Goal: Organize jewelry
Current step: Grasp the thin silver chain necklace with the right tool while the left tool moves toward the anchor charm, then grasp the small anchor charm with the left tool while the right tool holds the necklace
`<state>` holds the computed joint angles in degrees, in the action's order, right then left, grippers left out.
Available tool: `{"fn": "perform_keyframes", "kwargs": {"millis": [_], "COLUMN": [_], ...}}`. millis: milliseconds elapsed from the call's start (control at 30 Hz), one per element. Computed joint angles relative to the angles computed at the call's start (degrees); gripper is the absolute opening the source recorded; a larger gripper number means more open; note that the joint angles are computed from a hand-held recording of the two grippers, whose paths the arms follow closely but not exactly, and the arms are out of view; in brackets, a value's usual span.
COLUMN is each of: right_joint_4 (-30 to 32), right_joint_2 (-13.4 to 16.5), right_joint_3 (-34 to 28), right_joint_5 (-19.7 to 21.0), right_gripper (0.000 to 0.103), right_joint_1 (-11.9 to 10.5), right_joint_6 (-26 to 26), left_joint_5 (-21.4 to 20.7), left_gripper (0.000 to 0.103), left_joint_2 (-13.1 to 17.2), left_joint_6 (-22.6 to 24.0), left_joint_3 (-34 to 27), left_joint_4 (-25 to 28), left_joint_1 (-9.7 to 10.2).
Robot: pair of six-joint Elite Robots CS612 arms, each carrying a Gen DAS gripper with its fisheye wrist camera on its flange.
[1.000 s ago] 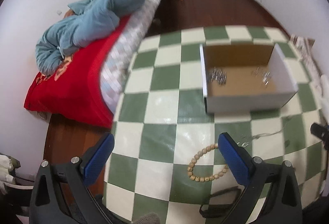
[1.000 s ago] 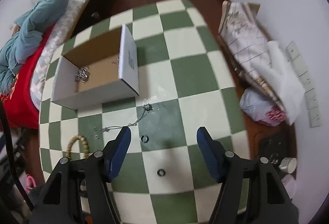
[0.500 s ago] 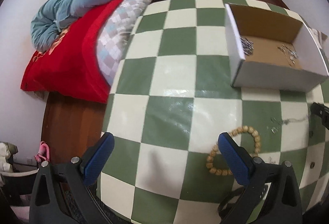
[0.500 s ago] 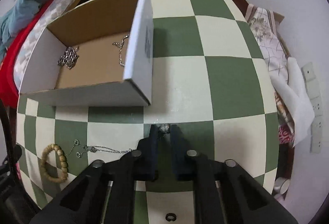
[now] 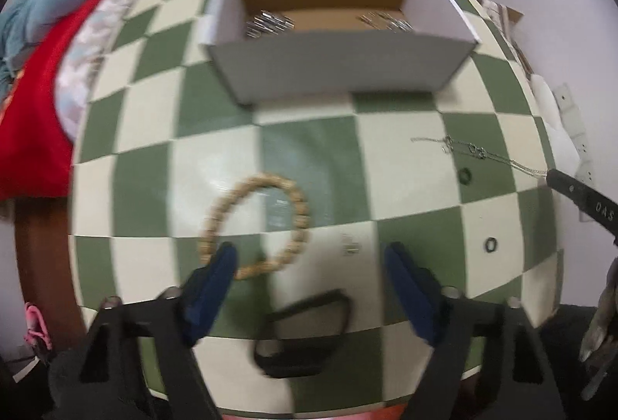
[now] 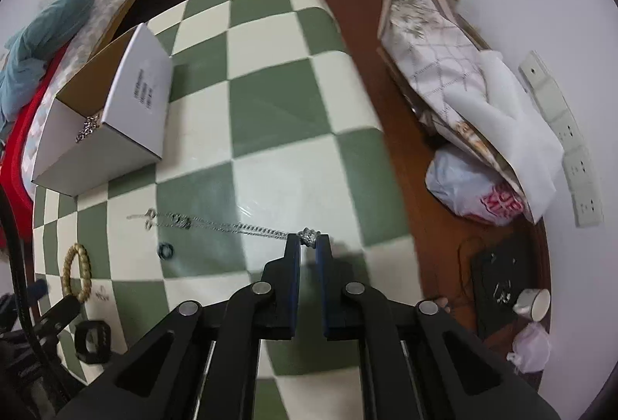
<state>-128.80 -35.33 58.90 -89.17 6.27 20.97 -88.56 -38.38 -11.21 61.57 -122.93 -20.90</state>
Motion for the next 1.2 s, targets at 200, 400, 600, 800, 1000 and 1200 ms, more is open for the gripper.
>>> {"fn": "perform_keyframes", "kwargs": {"millis": [200,400,600,800,1000,1200], "right_joint_4": [-0.78,-0.71,-0.57,-0.49,-0.33,-1.65], "right_joint_2": [-0.58,-0.14,0.18,0.45,0.63,0.31], "right_joint_3": [1.89,1.71,1.18,0.58,0.02,0.71], "right_joint_5": [1.02,1.73,1.85,1.66,1.78,1.85], "right_gripper": [0.008,0.008,0.008,0.008,0.008,0.008], "right_joint_1": [-0.32,-0.03,0.24,0.37,0.40,0.43], "right_joint_6": [0.80,1.04,0.79,0.63,0.45,1.05], "left_joint_5": [-0.14,0.69,0.53,0.25,1.50,5.79], "left_gripper": [0.048,0.040,0.037,0.019,0.022,0.036], "left_joint_2": [1.70,2.46,2.65,2.81,2.31,1.01], "left_joint_6": [0.44,0.08,0.14,0.40,-0.73,-6.43], "left_joint_3": [-2.05,-2.86,-3.04,-3.00,-2.18,1.18], "left_joint_4": [2.24,2.89,2.43,1.49,1.49,-2.62], "left_joint_1": [-1.15,-1.73,-1.88,-1.71,-1.80,-1.89]}}
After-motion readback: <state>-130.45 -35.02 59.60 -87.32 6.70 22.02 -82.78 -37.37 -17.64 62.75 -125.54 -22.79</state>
